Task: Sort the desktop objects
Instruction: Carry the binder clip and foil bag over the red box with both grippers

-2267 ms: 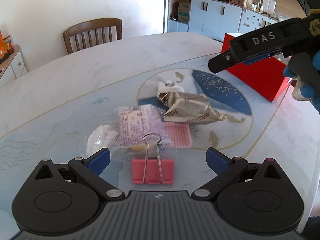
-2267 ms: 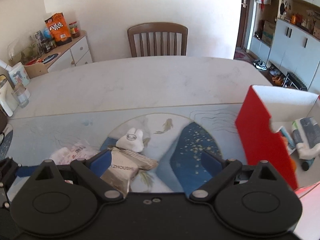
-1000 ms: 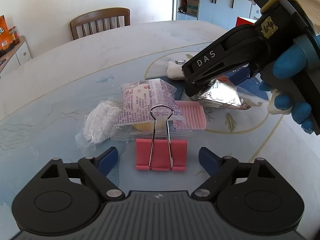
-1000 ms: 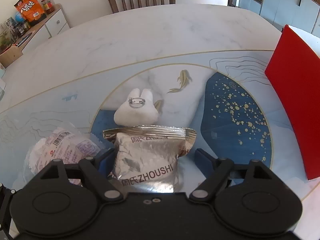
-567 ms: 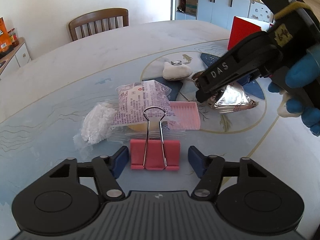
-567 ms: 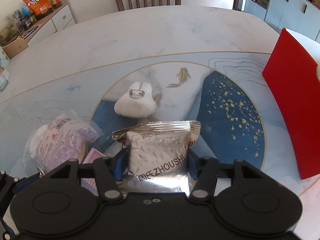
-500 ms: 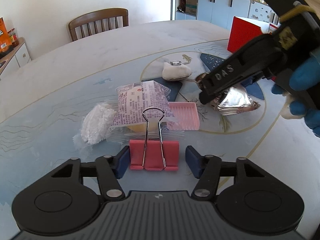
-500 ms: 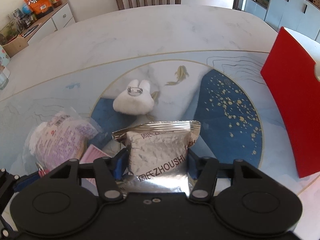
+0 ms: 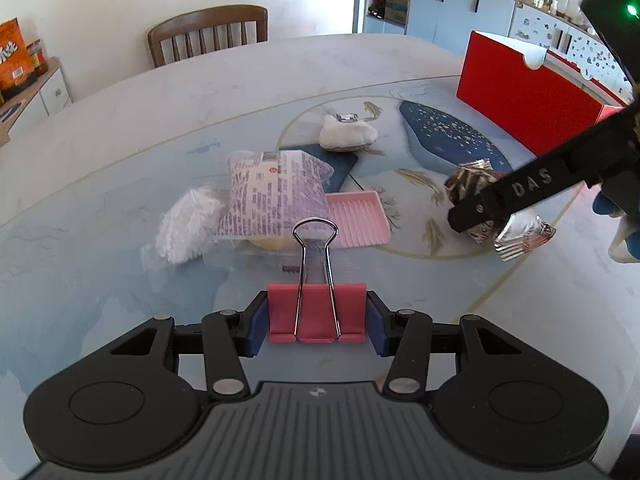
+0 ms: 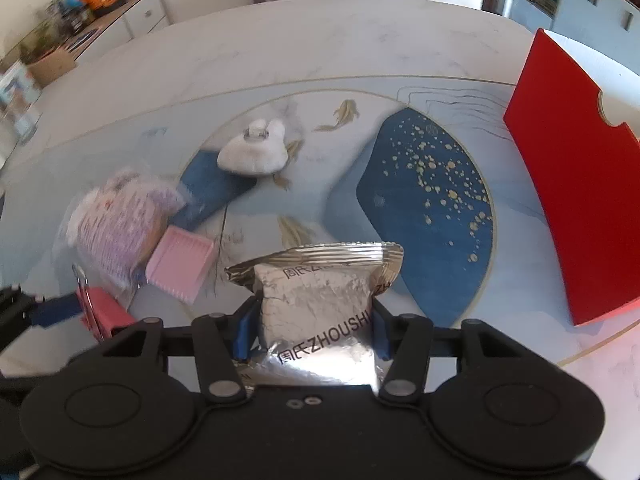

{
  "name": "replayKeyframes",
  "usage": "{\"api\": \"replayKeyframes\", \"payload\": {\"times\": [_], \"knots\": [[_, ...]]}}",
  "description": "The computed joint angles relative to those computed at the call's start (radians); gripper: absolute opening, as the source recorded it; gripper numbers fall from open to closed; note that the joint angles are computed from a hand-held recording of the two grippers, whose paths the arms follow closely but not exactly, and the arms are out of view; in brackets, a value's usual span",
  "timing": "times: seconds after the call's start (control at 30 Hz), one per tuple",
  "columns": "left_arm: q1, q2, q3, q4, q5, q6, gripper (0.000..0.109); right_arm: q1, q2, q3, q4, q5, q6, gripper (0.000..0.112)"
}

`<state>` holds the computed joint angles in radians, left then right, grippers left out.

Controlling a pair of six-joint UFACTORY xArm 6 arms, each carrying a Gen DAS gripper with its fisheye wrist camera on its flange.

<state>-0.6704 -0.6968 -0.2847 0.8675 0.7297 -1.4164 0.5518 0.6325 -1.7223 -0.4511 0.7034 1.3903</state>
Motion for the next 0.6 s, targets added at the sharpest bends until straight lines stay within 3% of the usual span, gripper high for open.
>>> {"api": "replayKeyframes", "payload": {"times": [0.3,0.6], "knots": [[-0.110,0.022,-0.040,-0.055,0.080,-0.091,0.048,0.004,-0.133,0.221,0.020,-0.125,-0.057,0.053],[-0.205,0.126,-0.136,-0.063,0.126,-0.217,0.048,-0.006,-0.290,0.442,0.002,-0.249,-0.113,0.053]]}}
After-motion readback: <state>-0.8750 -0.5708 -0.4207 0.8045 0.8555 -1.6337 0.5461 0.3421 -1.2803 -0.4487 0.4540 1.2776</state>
